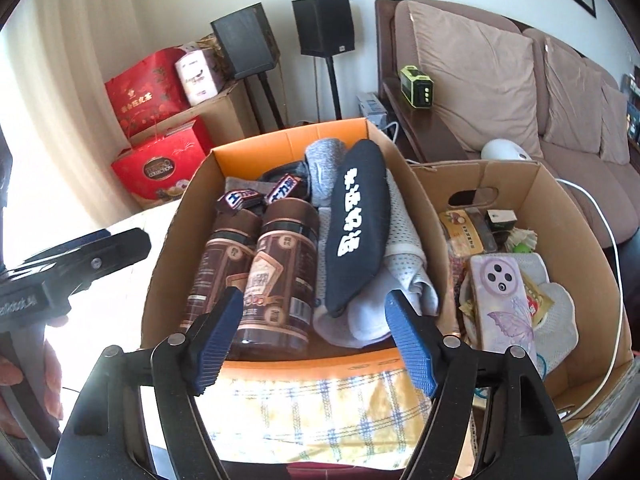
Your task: Organize objects
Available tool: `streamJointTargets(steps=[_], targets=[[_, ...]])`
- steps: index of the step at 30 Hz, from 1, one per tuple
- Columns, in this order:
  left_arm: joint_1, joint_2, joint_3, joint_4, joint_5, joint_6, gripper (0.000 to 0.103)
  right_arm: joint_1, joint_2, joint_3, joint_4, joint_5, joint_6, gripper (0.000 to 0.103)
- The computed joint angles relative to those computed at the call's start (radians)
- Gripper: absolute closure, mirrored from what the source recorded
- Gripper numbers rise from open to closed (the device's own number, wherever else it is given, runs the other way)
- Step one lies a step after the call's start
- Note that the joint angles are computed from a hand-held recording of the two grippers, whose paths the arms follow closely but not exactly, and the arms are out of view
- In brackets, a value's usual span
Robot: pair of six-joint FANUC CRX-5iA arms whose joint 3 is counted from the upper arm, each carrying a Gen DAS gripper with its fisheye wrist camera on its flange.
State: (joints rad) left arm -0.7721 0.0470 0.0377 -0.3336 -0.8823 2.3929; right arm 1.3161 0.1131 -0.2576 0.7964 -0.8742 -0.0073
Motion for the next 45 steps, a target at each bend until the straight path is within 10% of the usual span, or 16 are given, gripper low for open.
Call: streamJointTargets(steps=[11, 45], targets=[[-0.062, -0.129, -0.119, -0.158, -0.102, 0.197, 0.000, 0.058, 0.053, 0.033, 0.072, -0.045, -0.011, 0.001], [-0.433, -0.292, -0.202, -0.440, -0.467, 0.649, 0.000, 0.294, 0.082, 0.011, 0.227, -0.282, -0.217, 0.001]])
